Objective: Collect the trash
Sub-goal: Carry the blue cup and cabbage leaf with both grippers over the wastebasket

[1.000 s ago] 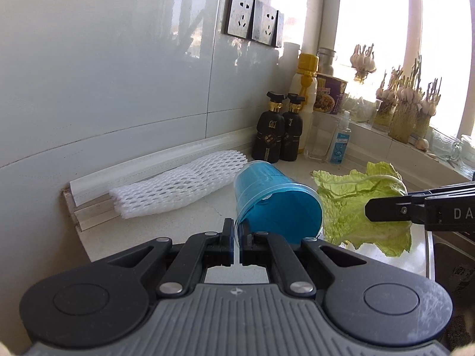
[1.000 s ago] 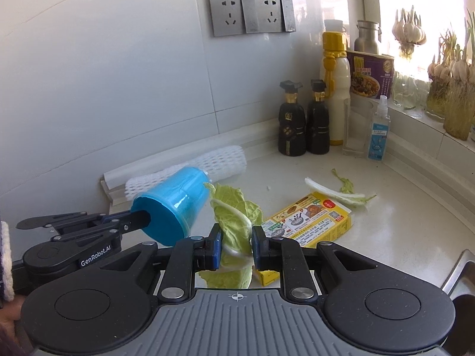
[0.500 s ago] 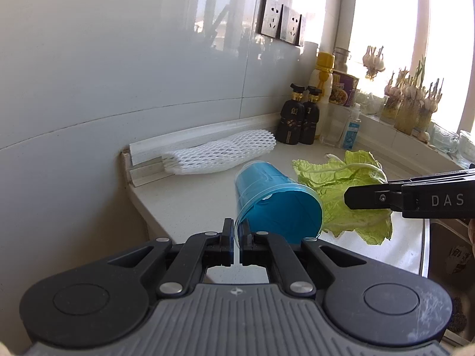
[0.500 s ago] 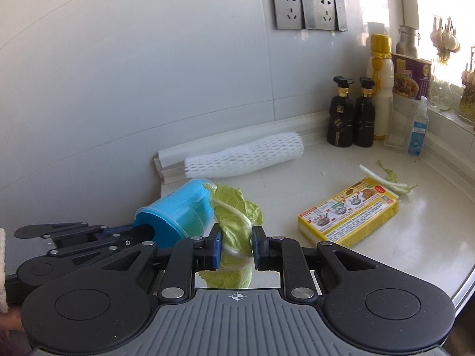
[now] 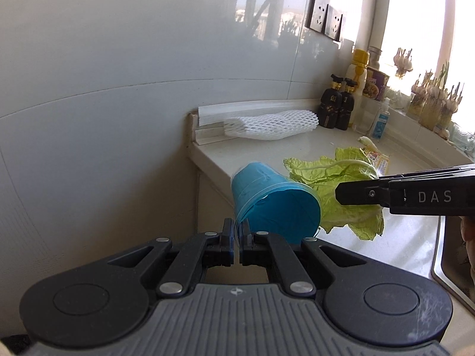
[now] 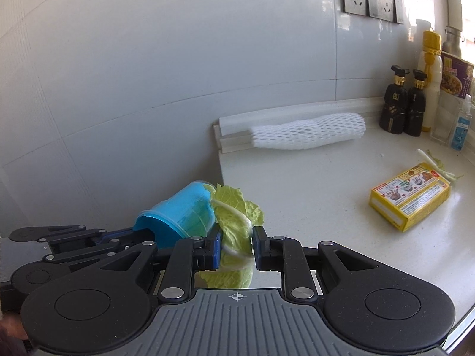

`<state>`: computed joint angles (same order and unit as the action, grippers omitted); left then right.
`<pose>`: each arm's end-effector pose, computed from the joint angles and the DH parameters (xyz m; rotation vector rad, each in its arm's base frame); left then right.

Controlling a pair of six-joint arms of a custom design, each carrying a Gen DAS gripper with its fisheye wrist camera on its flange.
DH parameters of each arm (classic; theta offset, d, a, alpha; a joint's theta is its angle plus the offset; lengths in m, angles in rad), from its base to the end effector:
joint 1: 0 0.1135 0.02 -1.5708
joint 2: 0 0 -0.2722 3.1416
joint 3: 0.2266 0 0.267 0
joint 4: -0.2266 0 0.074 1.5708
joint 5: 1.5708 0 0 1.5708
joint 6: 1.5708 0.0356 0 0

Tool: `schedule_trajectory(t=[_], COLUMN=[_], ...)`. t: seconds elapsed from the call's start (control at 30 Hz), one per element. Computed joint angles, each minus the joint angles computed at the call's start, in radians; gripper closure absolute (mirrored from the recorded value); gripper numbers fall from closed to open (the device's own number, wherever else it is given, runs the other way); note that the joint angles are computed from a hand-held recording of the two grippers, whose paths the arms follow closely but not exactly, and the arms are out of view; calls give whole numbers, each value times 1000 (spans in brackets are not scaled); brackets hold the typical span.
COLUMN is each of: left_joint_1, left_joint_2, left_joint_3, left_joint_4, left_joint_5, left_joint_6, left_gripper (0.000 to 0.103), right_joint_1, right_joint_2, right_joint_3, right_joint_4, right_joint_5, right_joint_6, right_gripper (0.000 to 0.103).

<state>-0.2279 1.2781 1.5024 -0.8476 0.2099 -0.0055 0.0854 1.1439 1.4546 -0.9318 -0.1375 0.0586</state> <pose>0.2615 -0.0683 0.4270 0.3619 2.1715 -0.3612 0.2243 0.0241 0.4343 -0.1070 2.1920 0.2317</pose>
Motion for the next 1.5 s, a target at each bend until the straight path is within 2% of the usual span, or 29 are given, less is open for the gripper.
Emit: schedule_trajectory(t=[0.33,0.83,1.03,1.23,1.5], left_joint_1=[155,323,323,285,260], left_joint_2=[-75,-105,-104,-52,50], left_joint_3=[-133,-364,-503,-576,-629], left_joint_4=[-23,1,76,141,238], left_joint_5=[68,128,104,36,5], left_joint_6=[45,100,86,67,62], left_gripper=[100,100,100,100,100], right_joint_1=[251,390,399,392,373], right_joint_2=[-3,78,112,192,399], right_joint_3=[-114,-322,-447,-536,-506], right_joint_4=[80,229,334,442,523], right_joint_5=[164,222,209,194,177], right_joint_6=[96,191,238,281,264], right_gripper=[82,82,82,82,81])
